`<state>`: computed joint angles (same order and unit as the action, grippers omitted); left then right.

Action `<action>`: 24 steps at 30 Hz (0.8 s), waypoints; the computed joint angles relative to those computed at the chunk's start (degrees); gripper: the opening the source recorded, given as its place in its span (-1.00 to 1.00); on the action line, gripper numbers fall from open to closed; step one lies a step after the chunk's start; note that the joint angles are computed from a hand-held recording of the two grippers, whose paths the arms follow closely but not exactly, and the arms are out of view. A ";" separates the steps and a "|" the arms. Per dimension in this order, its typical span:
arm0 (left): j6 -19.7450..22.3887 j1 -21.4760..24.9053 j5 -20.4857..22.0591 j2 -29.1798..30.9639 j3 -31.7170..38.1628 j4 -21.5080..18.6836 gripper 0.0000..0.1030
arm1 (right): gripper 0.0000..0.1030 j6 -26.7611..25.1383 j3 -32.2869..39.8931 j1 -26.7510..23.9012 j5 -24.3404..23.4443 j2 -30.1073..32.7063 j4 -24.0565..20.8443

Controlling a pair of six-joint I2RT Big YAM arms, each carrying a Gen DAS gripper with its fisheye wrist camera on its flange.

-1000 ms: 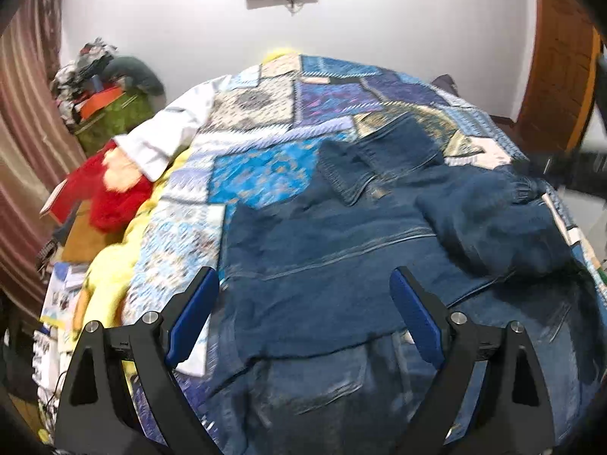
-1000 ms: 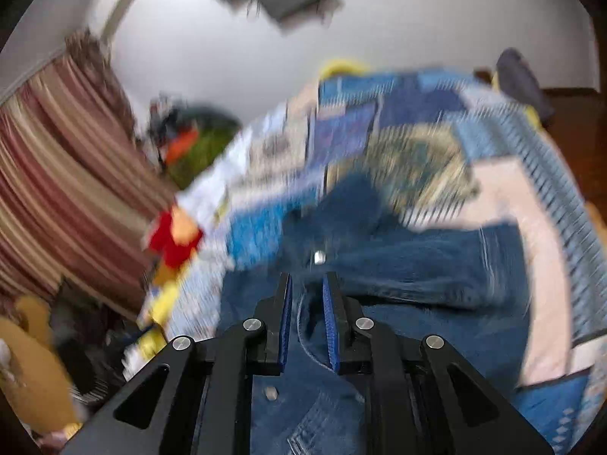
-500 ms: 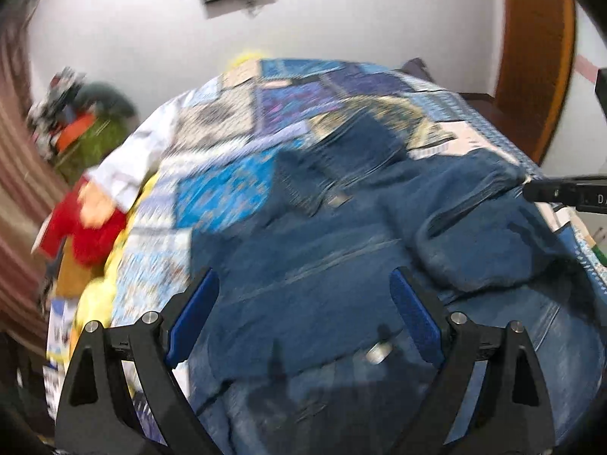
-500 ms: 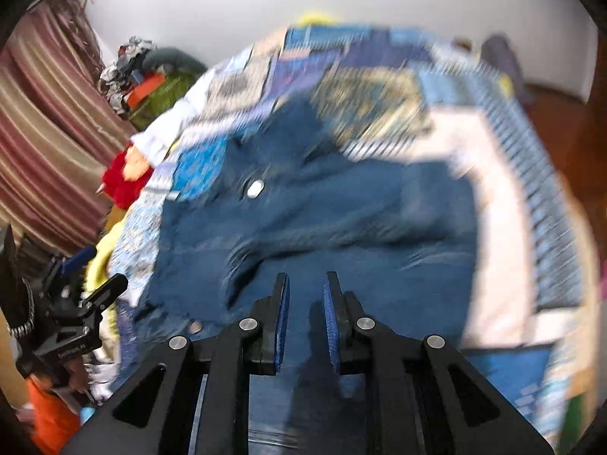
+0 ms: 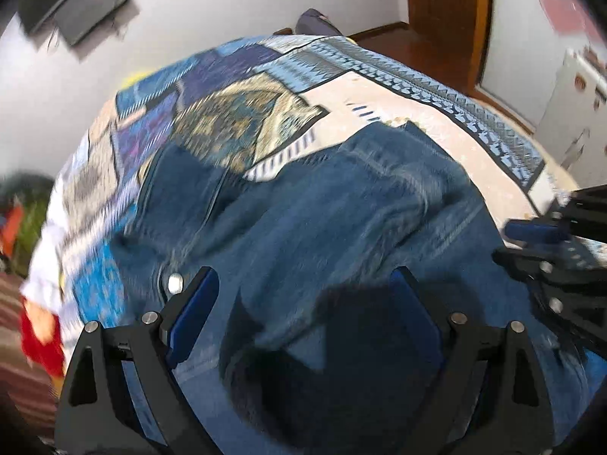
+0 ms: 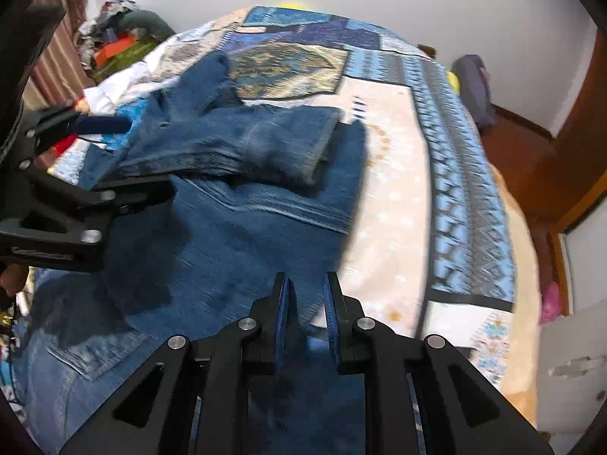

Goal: Fold large clothes

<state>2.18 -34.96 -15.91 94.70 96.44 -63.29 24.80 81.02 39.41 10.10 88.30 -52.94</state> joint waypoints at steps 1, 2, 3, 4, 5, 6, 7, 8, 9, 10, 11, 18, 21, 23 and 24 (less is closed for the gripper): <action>0.34 -0.46 -1.06 1.30 1.24 -0.19 0.79 | -0.61 0.63 -1.13 -0.68 -1.33 -0.79 0.98; 0.65 -0.68 -1.69 2.37 2.27 -0.31 0.79 | -0.54 1.43 -2.08 -1.15 -2.08 -1.52 1.56; 0.90 -0.80 -1.71 3.55 3.48 -0.77 0.79 | -0.30 2.57 -2.89 -1.50 -2.28 -2.06 1.83; 0.82 -0.86 -1.52 4.68 4.60 -1.26 0.79 | 0.05 3.57 -2.93 -1.72 -1.76 -2.06 1.63; 0.69 -0.77 -1.48 5.60 5.40 -1.41 0.79 | 0.21 4.29 -3.50 -2.09 -0.93 -2.57 1.52; 0.40 -0.71 -1.43 6.48 6.12 -1.44 0.78 | 0.33 4.61 -3.85 -2.05 -1.00 -2.79 1.87; 0.37 -0.64 -1.25 6.74 6.18 -0.68 0.67 | 0.34 4.65 -4.63 -2.31 -1.80 -3.37 2.52; 0.54 -0.51 -0.69 6.60 5.86 0.26 0.55 | 0.34 4.71 -5.14 -2.49 -2.49 -3.82 2.77; 0.54 -0.41 -0.24 6.45 5.64 0.92 0.19 | 0.34 4.61 -5.39 -2.46 -2.72 -4.08 2.59; 0.06 -0.45 -0.83 6.42 5.65 0.99 -0.18 | 0.34 4.41 -5.47 -2.35 -2.61 -4.26 2.23; -0.77 -0.51 -2.51 6.09 5.42 1.43 -0.37 | 0.34 4.24 -5.40 -2.11 -2.18 -4.38 1.57; -3.83 3.36 -2.07 -0.75 3.36 6.35 -0.83 | 0.34 6.59 -2.82 -1.94 -3.26 -3.22 -1.29; -5.12 6.63 -1.55 -5.20 2.06 8.32 -0.84 | 0.34 7.98 -1.03 -2.65 -5.72 -3.28 0.09; -6.15 9.42 -0.41 -7.97 1.06 9.04 -0.85 | 0.34 8.58 0.70 -2.67 -6.20 -3.04 1.07; -6.68 10.94 -0.01 -9.46 0.29 9.34 -0.86 | 0.34 8.56 1.80 -2.40 -5.86 -2.64 1.27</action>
<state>-4.50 -24.02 -15.92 85.24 96.73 -53.95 33.36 82.82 37.00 4.24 85.66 -51.67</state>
